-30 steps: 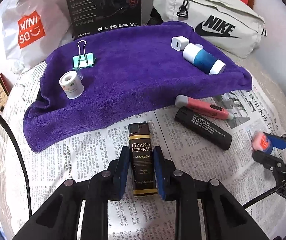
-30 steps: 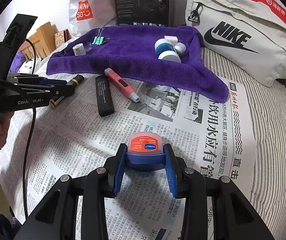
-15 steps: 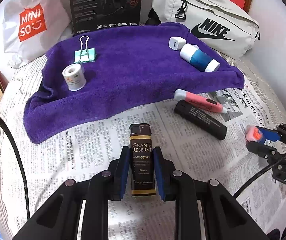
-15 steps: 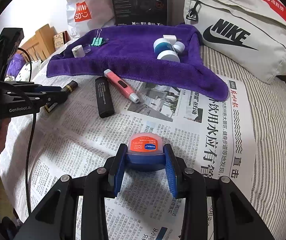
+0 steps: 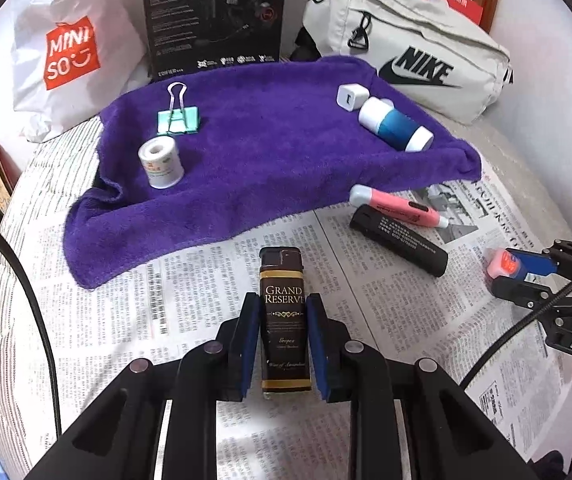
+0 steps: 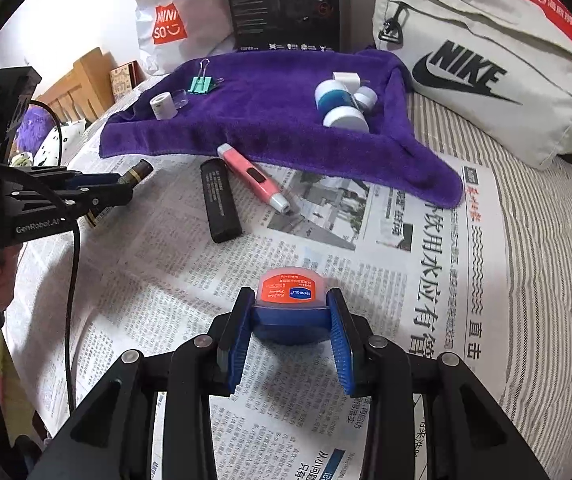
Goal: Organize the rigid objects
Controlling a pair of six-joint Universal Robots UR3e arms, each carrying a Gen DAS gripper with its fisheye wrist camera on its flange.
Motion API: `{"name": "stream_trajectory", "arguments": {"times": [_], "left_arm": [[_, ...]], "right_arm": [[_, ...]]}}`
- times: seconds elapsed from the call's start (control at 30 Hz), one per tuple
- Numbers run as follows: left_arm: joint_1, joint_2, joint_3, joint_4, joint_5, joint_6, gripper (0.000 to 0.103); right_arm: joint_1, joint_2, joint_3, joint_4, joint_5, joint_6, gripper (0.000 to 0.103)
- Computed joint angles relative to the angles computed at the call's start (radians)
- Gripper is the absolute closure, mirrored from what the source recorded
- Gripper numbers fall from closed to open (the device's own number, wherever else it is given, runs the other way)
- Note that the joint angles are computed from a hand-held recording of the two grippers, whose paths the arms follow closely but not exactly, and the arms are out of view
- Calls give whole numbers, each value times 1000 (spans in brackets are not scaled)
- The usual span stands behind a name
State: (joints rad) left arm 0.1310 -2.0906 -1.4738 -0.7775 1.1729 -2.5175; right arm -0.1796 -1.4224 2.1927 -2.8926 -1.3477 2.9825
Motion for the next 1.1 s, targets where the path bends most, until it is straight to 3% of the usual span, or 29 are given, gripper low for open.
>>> {"name": "stream_trajectory", "arguments": {"times": [0.53,1.1], "left_arm": [[79,5,60,-102,-78,36,80],[55,-110,340,-240,-89,31,80]], "right_arm": [[3,-3,-115,85,34,3,67],[4,111,-355,179,86,12,67]]}}
